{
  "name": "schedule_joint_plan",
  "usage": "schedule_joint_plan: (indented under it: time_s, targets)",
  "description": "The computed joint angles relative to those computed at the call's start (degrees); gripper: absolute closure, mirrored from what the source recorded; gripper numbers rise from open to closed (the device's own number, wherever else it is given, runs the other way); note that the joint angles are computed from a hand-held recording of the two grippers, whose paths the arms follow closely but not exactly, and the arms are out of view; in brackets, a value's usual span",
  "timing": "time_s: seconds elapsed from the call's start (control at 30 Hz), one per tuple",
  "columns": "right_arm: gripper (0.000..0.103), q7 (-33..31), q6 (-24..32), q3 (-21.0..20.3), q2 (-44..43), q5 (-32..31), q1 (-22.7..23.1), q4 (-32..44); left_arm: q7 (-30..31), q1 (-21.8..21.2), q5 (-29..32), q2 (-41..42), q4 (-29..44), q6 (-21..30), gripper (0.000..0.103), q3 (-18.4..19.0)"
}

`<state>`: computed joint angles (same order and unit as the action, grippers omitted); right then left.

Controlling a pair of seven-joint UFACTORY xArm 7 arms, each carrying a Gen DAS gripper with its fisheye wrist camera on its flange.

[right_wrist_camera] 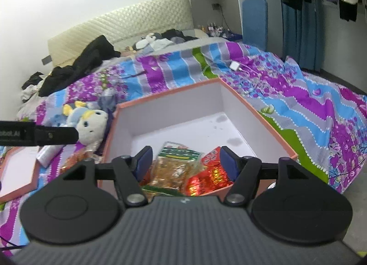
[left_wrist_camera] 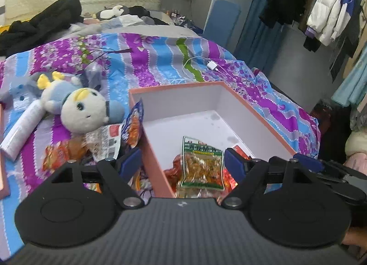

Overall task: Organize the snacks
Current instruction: 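Open both tools over the pink box, dropping the green bag and red candy, then move both open tools back toward the remaining snacks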

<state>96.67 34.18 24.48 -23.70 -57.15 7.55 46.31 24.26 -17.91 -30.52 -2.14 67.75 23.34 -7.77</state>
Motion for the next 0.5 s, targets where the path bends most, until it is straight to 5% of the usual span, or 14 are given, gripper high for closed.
schedule_joint_plan:
  time_s: [0.5]
  targets:
    - [0.035, -3.39, 6.24, 6.68, -7.45, 8.98, 2.79, 1.75, -1.36, -0.83, 2.02, -20.24, -13.92, 4.13, 0.02, 6.17]
